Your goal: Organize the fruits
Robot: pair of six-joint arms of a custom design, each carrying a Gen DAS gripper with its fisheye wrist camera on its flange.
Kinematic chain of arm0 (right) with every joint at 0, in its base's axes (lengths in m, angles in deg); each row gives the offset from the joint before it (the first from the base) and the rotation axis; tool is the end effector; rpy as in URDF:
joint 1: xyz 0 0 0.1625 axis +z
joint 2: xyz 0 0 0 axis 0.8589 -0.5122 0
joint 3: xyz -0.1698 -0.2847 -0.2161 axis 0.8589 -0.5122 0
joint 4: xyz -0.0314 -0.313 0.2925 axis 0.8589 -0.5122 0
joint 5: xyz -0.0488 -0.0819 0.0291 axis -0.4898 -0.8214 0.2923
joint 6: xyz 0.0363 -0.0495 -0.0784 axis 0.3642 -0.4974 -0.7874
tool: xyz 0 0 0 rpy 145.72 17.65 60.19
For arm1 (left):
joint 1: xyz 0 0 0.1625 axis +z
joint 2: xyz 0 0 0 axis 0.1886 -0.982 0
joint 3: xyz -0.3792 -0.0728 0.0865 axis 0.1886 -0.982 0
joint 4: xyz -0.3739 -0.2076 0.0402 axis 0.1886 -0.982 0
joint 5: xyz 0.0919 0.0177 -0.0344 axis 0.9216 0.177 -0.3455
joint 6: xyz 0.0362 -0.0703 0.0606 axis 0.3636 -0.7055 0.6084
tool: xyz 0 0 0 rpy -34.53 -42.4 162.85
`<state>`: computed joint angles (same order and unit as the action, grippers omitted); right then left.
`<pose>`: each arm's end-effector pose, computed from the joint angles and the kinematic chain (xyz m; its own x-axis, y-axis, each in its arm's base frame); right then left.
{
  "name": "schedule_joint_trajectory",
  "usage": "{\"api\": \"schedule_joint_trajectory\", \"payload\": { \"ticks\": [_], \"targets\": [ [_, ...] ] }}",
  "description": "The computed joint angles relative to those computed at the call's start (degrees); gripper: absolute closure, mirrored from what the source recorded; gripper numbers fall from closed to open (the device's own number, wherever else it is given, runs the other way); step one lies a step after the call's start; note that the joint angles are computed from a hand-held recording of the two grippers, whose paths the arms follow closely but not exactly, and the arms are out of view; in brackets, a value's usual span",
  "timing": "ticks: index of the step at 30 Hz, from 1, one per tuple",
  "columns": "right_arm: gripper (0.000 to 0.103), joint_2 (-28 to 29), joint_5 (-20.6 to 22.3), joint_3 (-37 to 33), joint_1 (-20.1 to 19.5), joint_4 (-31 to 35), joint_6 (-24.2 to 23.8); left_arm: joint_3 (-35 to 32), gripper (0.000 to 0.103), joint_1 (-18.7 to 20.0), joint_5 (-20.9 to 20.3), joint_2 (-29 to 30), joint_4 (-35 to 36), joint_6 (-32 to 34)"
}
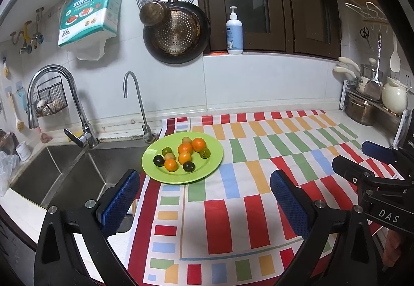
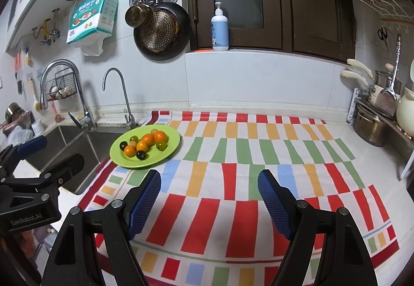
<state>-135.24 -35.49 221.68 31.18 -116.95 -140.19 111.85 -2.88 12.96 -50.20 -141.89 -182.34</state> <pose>0.1342 -0.3663 0.2894 -0.6211 -0.5242 0.5825 -0.7836 0.4260 -0.4522 -0.3474 -0.2726 0.0696 -0.6031 -0.3497 -0.7169 0.5556 0.4607 -0.6922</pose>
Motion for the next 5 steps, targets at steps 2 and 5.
{"api": "schedule_joint_trajectory", "payload": {
  "ticks": [2, 5],
  "targets": [
    [0.025, 0.0, -0.1, -0.1, 0.0, 0.2, 0.0, 0.1, 0.001, 0.1, 0.0, -0.2, -0.1, 0.2],
    [0.025, 0.6, -0.3, -0.3, 0.1, -0.1, 0.1, 0.4, 0.001, 0.3, 0.0, -0.4, -1.0, 1.1]
  ]
}}
